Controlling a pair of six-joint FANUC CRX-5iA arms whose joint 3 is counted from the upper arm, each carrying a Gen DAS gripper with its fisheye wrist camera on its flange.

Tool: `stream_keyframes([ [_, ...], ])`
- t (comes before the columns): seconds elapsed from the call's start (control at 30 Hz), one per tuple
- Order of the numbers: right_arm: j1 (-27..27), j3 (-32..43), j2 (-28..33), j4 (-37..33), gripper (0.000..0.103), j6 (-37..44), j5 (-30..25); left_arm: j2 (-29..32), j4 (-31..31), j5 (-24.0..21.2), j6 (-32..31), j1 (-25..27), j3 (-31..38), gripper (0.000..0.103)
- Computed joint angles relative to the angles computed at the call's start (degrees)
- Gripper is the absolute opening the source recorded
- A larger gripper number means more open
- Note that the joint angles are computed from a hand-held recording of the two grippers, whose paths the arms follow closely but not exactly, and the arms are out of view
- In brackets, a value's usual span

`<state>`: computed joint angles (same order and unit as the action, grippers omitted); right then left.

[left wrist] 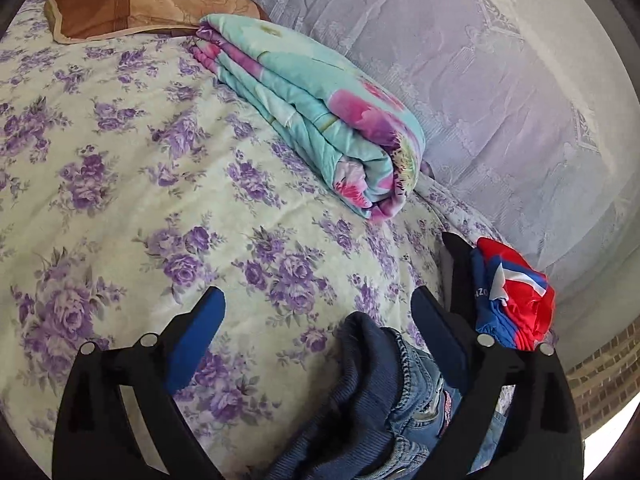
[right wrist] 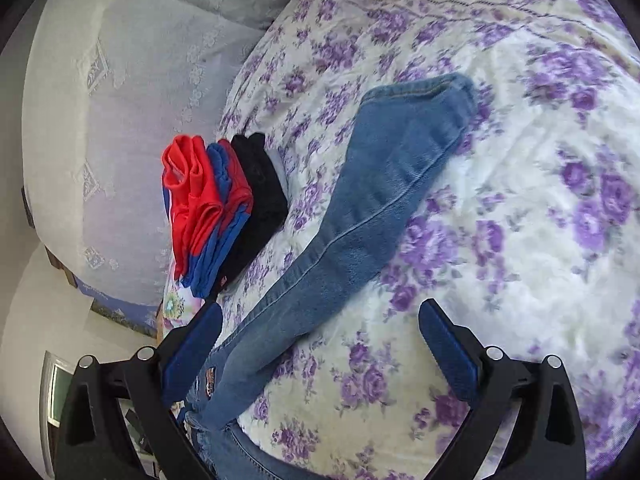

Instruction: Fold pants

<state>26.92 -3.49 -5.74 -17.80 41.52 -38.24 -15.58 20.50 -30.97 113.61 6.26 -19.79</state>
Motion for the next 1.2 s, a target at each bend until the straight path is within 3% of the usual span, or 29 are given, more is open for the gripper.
stream_keyframes([
  [0.1, -0.09, 5.16, 5.37, 1.91, 0.099, -1.43, -3.11, 0.02, 1.25, -0.45, 0.97, 0.79, -0.75, 0.093],
  [0.23, -0.2, 3.92, 7.22, 9.95, 0.098, -9.66, 1.0, 0.28, 3.96, -0.74, 0.12, 1.58, -1.83, 0.093],
  [0.33, -0.31, -0.79, 5.3, 14.72, 0.075, -15.97, 6.12, 0.81, 5.41, -0.95, -1.53, 1.53, -1.91, 0.094],
  [0.37, -0.41, -1.54, 5.01, 15.61, 0.052, -16.64, 6.3, 0.96, 6.1, -1.0, -2.33, 1.46, -1.97, 0.094],
  [0.4, -0.76, -1.32, 5.17, 14.88, 0.038, -15.18, 5.54, 1.11, 6.55, -1.12, -2.89, 1.42, -1.93, 0.094],
  [0.5, -1.53, -1.81, 4.65, 12.53, 0.019, -11.47, 6.44, 1.33, 7.91, -1.49, -4.22, 1.41, -2.1, 0.094],
  [0.57, -0.28, -4.14, 2.41, 15.77, 0.016, -13.13, 8.47, 0.81, 8.74, -0.95, -4.58, 1.54, -2.77, 0.094],
  [0.77, 10.09, -16.22, -12.51, 39.59, 0.016, -32.33, 9.69, -0.36, 14.06, -0.08, -8.31, 1.89, -5.09, 0.095],
  [0.87, 16.62, -21.3, -18.6, 54.84, 0.016, -44.57, 4.87, -0.26, 15.24, 0.04, -9.75, 1.54, -5.23, 0.095],
  [0.9, 17.56, -20.97, -18.65, 56.75, 0.019, -45.89, 2.34, -0.03, 15.07, -0.2, -9.78, 1.47, -5.0, 0.095],
  [0.93, 16.97, -19.3, -17.43, 55.66, 0.02, -44.39, 0.88, 0.34, 15.06, -0.59, -9.87, 1.43, -4.72, 0.095],
  [1.0, 12.82, -12.19, -11.02, 49.61, 0.036, -36.54, -2.62, 0.88, 15.26, -1.22, -10.14, 1.4, -4.43, 0.095],
  [1.03, 10.34, -7.31, -6.12, 47.98, 0.068, -33.15, -6.14, 0.79, 15.05, -1.07, -10.01, 1.38, -4.48, 0.095],
  [1.07, 8.03, -2.8, -1.58, 46.5, 0.076, -29.52, -8.4, 0.51, 14.57, -0.67, -9.54, 1.38, -4.58, 0.095],
  [1.13, 4.26, 1.62, 2.91, 42.76, 0.076, -24.93, -5.36, -0.27, 12.35, 0.28, -7.34, 1.44, -4.64, 0.095],
  [1.2, 3.07, 2.21, 3.54, 39.65, 0.075, -23.17, -1.09, -0.71, 11.34, 0.78, -6.34, 1.64, -4.75, 0.095],
])
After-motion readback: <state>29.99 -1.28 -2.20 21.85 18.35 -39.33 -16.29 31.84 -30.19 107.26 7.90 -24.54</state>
